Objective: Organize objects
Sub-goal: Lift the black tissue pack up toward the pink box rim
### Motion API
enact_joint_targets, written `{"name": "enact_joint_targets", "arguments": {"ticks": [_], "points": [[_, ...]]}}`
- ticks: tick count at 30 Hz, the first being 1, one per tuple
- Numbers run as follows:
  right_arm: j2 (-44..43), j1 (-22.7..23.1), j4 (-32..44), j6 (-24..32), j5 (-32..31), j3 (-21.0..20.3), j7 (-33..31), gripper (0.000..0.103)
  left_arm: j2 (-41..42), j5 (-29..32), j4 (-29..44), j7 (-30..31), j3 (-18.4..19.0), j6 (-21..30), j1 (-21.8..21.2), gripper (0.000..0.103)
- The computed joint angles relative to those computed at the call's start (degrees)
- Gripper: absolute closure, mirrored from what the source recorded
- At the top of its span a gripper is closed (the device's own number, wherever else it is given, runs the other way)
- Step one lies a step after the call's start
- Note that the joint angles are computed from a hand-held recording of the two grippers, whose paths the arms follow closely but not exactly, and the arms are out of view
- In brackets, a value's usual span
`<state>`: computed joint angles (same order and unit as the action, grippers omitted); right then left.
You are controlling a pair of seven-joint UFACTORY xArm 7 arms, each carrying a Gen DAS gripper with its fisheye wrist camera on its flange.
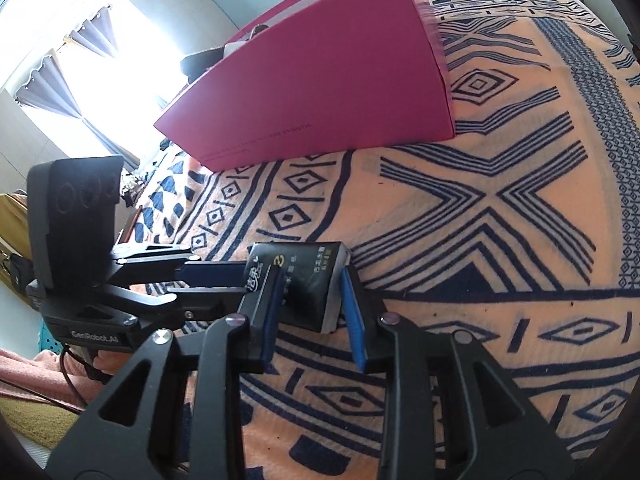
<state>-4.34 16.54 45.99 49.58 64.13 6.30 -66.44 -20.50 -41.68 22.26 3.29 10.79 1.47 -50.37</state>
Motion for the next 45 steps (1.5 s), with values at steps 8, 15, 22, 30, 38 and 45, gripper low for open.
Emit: {"name": "enact_joint_targets", "arguments": {"ticks": [8,15,22,30,38,45], "points": [[-3.3,0.6,-1.6,-1.0,1.1,-0.4,-1.2,0.070,-0.3,6.1,0.2,-5.4,-6.7,0.8,7.4,0.074],[-5.8,1.2,-2.4,-1.3,2.0,-1.3,-2.1,0.070,-2.2,13.6,-0.4,-11.4,-10.8,0.9,12.8,0.074],[-6.7,1.8,-2.4,-1.3,3.2,-1.7,-3.1,0.070,-4.0,20.2,-0.8,-16.2,-12.4,1.6,15.6,0.074],[-7.0,2.2,-2.1,-1.6,4.1,-1.8,-3.6,0.070,-5.4,24.5,-0.9,-19.6,-13.3,2.2,17.3,0.074],[-7.8,2.4,-1.9,-1.6,4.6,-2.0,-4.3,0.070,-6.6,27.4,-1.0,-21.9,-14.2,2.7,18.7,0.074],[-8.1,2.6,-1.5,-1.7,5.0,-2.1,-4.7,0.070,-7.4,29.5,-0.7,-23.9,-15.7,3.3,20.3,0.074]]}}
